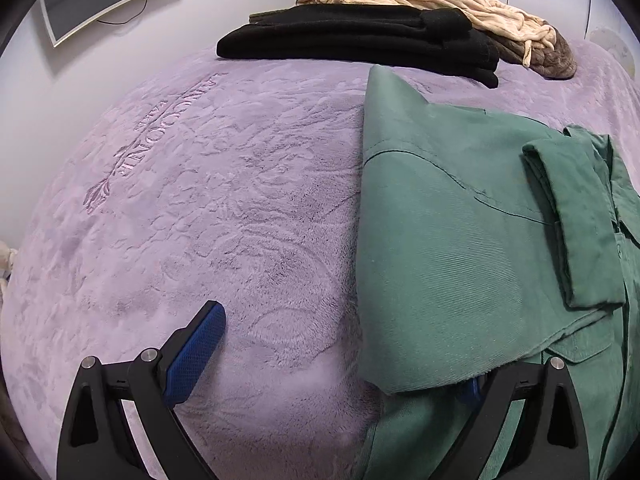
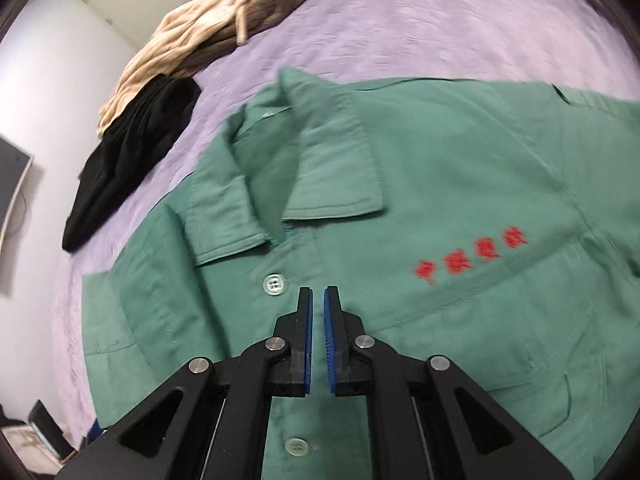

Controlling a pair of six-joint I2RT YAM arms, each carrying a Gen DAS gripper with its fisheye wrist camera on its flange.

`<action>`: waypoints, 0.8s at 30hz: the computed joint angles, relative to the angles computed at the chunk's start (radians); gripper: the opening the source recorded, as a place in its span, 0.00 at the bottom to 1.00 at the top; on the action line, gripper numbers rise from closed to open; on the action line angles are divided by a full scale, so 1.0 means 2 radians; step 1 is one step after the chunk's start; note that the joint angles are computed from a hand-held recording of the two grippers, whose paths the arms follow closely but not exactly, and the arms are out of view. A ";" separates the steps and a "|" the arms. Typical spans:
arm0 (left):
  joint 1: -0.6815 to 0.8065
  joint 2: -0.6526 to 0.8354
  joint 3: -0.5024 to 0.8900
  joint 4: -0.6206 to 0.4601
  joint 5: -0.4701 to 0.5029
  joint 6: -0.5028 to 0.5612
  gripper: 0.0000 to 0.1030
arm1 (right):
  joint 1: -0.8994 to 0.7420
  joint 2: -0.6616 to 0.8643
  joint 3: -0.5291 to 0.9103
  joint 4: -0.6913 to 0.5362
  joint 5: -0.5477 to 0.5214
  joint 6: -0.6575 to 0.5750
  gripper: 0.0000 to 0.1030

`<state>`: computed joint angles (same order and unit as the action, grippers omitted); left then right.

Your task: Fold small clothes

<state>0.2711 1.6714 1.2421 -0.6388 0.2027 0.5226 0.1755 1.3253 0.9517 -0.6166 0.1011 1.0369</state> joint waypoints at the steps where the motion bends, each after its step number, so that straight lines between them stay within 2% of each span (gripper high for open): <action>1: -0.002 -0.001 -0.003 0.003 -0.003 0.000 0.96 | 0.004 -0.002 0.003 0.001 -0.006 -0.019 0.31; 2: -0.003 -0.004 -0.010 0.008 -0.005 0.001 0.96 | 0.022 0.006 0.019 -0.005 0.002 -0.048 0.49; 3: -0.005 -0.008 -0.016 0.014 -0.008 0.002 0.96 | 0.049 0.022 0.044 -0.010 0.019 -0.083 0.82; 4: -0.008 -0.011 -0.023 0.020 -0.013 0.002 0.96 | 0.070 0.035 0.060 -0.008 0.032 -0.110 0.87; 7: -0.014 -0.016 -0.034 0.030 -0.024 -0.005 0.96 | 0.137 0.126 0.154 -0.023 0.074 -0.183 0.87; 10: -0.013 -0.016 -0.035 0.031 -0.025 -0.010 0.96 | 0.163 0.223 0.236 -0.040 0.092 -0.197 0.87; 12: -0.012 -0.015 -0.033 0.028 -0.024 -0.012 0.96 | 0.175 0.313 0.323 -0.109 0.125 -0.202 0.82; 14: -0.012 -0.013 -0.033 0.028 -0.026 -0.012 0.96 | 0.177 0.335 0.339 -0.120 0.141 -0.204 0.46; 15: -0.011 -0.011 -0.032 0.027 -0.024 -0.013 0.96 | 0.178 0.319 0.326 -0.117 0.151 -0.199 0.21; 16: -0.010 -0.010 -0.031 0.027 -0.022 -0.015 0.96 | 0.177 0.303 0.313 -0.116 0.162 -0.196 0.20; 20: -0.007 -0.006 -0.027 0.023 -0.016 -0.017 0.96 | 0.119 0.141 0.172 -0.049 0.121 -0.120 0.20; 21: -0.006 -0.005 -0.025 0.021 -0.014 -0.016 0.96 | 0.083 0.087 0.118 -0.021 0.085 -0.099 0.20; 24: -0.006 -0.001 -0.021 0.023 -0.015 -0.013 0.96 | -0.014 -0.006 0.013 0.009 0.007 -0.052 0.20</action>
